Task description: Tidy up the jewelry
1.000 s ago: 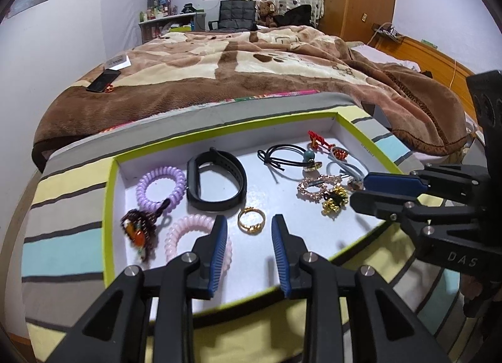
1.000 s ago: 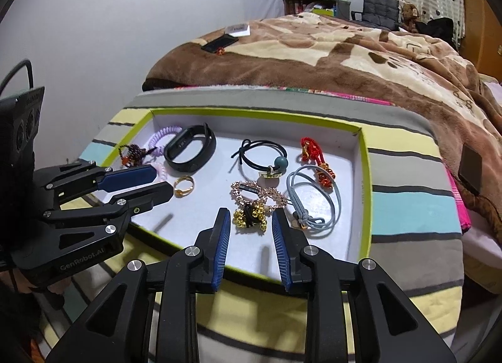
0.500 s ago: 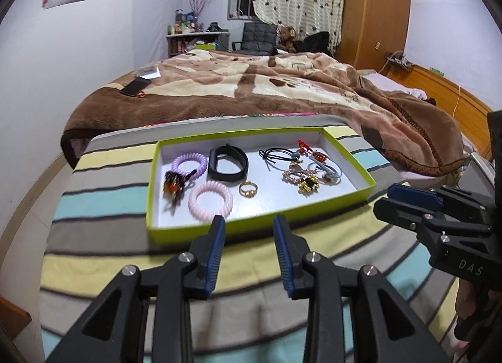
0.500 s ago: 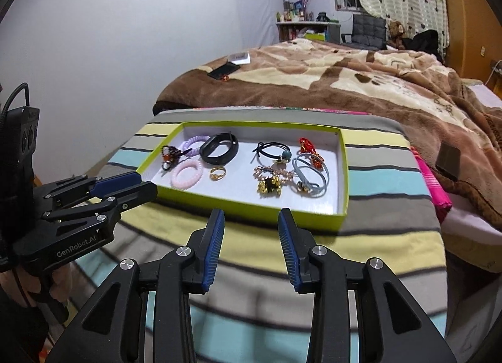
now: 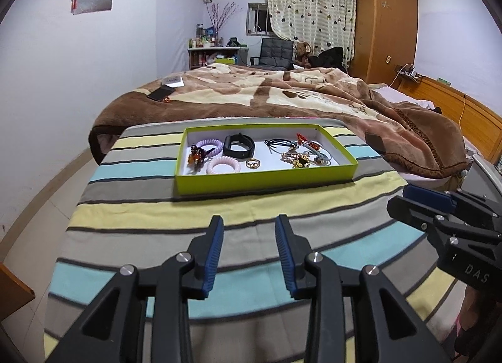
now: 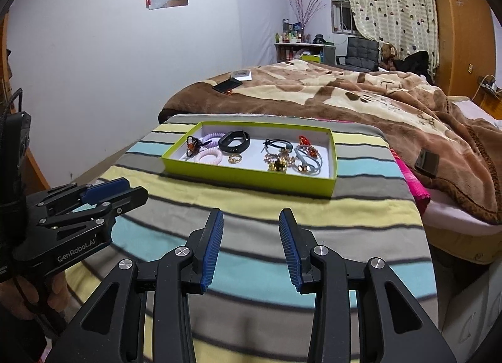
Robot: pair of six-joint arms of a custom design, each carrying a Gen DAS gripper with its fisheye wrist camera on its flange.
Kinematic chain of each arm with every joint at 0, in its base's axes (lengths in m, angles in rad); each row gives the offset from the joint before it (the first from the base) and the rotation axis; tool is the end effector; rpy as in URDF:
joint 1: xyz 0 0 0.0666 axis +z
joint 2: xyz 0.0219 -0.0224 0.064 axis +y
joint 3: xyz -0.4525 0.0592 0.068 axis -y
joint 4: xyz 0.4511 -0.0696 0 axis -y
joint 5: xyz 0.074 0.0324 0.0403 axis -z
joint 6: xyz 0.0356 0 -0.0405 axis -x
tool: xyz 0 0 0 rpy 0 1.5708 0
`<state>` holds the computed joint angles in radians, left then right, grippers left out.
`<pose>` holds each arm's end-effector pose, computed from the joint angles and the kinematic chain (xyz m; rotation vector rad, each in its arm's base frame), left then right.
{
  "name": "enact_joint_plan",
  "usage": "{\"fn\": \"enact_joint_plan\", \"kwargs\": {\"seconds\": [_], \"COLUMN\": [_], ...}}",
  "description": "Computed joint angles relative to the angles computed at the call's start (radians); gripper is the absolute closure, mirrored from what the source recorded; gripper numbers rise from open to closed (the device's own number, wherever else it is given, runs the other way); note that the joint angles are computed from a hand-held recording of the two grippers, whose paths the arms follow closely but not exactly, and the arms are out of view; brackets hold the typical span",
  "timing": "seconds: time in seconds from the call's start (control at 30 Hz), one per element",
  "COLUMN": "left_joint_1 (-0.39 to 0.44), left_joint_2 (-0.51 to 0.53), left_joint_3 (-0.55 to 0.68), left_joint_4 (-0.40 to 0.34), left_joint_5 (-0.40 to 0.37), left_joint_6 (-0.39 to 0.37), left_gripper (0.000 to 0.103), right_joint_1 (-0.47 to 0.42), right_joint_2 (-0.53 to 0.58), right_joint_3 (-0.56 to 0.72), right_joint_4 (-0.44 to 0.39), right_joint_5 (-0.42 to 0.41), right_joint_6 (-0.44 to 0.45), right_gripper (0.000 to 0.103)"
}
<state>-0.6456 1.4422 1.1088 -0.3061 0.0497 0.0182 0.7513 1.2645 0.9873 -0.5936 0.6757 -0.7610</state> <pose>0.4343 -0.3299 0.3749 0.7184 2.1238 -0.4198 0.3440 0.2903 0.3811 0.2918 2.1910 -0.0112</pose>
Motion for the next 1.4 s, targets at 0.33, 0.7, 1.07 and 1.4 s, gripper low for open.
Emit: {"fn": "enact_joint_plan", "kwargs": {"seconds": [0.33, 0.7, 1.07, 1.4], "left_joint_1": [-0.026, -0.037, -0.04, -0.04], "left_joint_2": [-0.086, -0.113, -0.125, -0.126], "left_joint_3": [-0.103, -0.139, -0.155, -0.156], "left_joint_4": [0.047, 0.064, 0.082, 0.085], "left_joint_5": [-0.049, -0.061, -0.072, -0.075], "left_joint_6": [0.012, 0.031, 0.041, 0.041], "left_gripper": [0.067, 0.067, 0.067, 0.067], "right_joint_1": [0.074, 0.116, 0.123, 0.126], "right_joint_2": [-0.013, -0.02, -0.018, -0.019], "right_joint_3": [-0.026, -0.033, -0.035, -0.037], "right_joint_4": [-0.035, -0.052, -0.057, -0.061], "right_joint_5": [0.061, 0.119, 0.127, 0.13], "right_joint_6": [-0.091, -0.118, -0.129, -0.138], "right_gripper": [0.065, 0.065, 0.065, 0.065]}}
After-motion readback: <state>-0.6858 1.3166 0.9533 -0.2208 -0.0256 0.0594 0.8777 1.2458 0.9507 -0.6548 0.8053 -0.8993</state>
